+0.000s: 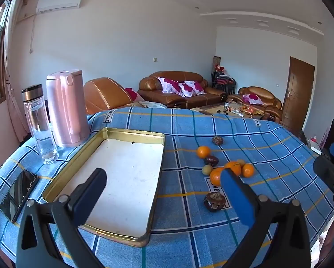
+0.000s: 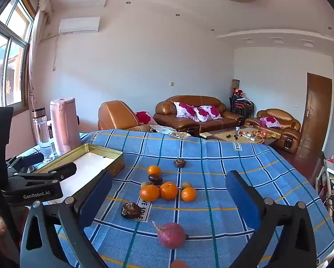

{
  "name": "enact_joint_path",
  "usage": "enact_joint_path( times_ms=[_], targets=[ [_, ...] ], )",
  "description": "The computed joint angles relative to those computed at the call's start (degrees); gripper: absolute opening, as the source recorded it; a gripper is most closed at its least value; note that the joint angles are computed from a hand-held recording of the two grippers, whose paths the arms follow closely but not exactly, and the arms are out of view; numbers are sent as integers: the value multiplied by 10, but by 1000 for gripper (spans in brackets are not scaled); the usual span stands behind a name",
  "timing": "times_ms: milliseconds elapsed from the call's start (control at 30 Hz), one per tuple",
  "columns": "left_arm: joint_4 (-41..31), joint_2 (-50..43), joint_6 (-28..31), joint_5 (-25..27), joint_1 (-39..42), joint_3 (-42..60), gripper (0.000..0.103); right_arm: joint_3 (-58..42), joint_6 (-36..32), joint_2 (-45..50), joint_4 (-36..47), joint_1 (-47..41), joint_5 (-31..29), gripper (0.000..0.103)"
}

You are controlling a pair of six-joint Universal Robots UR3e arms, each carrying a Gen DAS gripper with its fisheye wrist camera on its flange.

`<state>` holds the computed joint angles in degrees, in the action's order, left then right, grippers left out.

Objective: Organize fruits

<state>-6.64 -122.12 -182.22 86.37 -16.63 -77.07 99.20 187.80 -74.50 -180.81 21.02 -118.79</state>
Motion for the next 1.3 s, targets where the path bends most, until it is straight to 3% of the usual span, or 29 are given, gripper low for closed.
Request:
enact_joint_path(
  times_ms=[167,300,1300],
  targets=[
    [55,-5,19,59,-43,-31,103,1,-3,12,-21,6,-13,102],
    [25,-5,8,29,-17,-13,103,19,5,-6,-13,-1,-4,102],
    [28,-19,23,36,-23,2,103,45,24,-15,-17,-13,8,102]
  ],
)
